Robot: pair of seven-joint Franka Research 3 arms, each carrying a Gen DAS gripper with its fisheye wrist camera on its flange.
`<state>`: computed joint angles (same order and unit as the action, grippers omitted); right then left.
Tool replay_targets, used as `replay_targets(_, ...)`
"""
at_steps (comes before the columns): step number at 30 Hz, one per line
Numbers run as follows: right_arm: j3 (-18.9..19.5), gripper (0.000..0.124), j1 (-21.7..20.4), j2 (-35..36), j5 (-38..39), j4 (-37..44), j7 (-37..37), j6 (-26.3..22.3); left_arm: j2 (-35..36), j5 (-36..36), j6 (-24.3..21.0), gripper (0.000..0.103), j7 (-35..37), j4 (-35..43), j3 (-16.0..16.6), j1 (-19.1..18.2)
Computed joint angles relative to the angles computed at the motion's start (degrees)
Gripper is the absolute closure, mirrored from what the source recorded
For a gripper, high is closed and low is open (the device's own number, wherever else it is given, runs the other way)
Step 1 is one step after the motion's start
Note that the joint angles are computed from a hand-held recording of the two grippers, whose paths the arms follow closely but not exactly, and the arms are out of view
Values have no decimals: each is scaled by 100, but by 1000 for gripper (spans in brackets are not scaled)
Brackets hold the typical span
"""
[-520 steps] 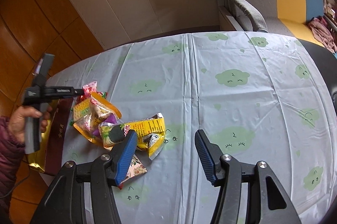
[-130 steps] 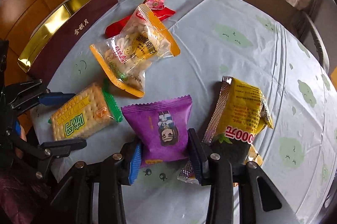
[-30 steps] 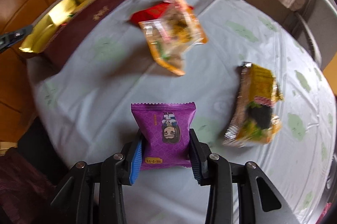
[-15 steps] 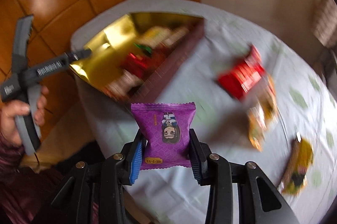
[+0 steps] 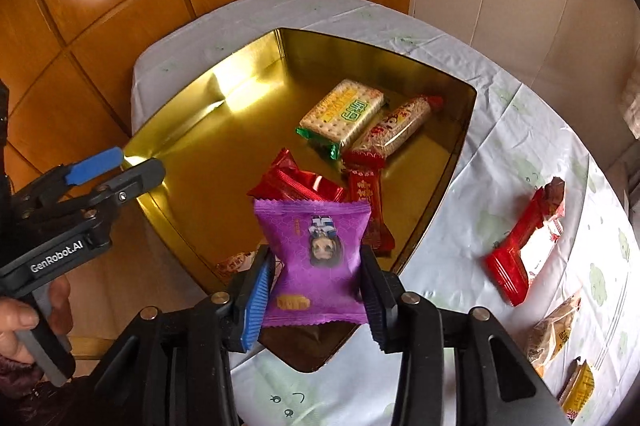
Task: Organize snacks
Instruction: 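Lower the purple packet into the gold tin and open the right tool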
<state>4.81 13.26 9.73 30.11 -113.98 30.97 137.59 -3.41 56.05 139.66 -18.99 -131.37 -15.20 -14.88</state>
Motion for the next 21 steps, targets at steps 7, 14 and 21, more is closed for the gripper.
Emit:
replay_targets(7,-24,74,-93,-198,358,-221,-274,137,65,84,6,29,8,72,-8,-29)
replay_targets(14,-110,74,-188,-473,778,-523,-577,240,123,144,-102,29,170,217,-39,-122)
replay_targets(21,-249,69,-275,-691,952,-904,-804,602,229,272,-216,29,468,425,-70,-247)
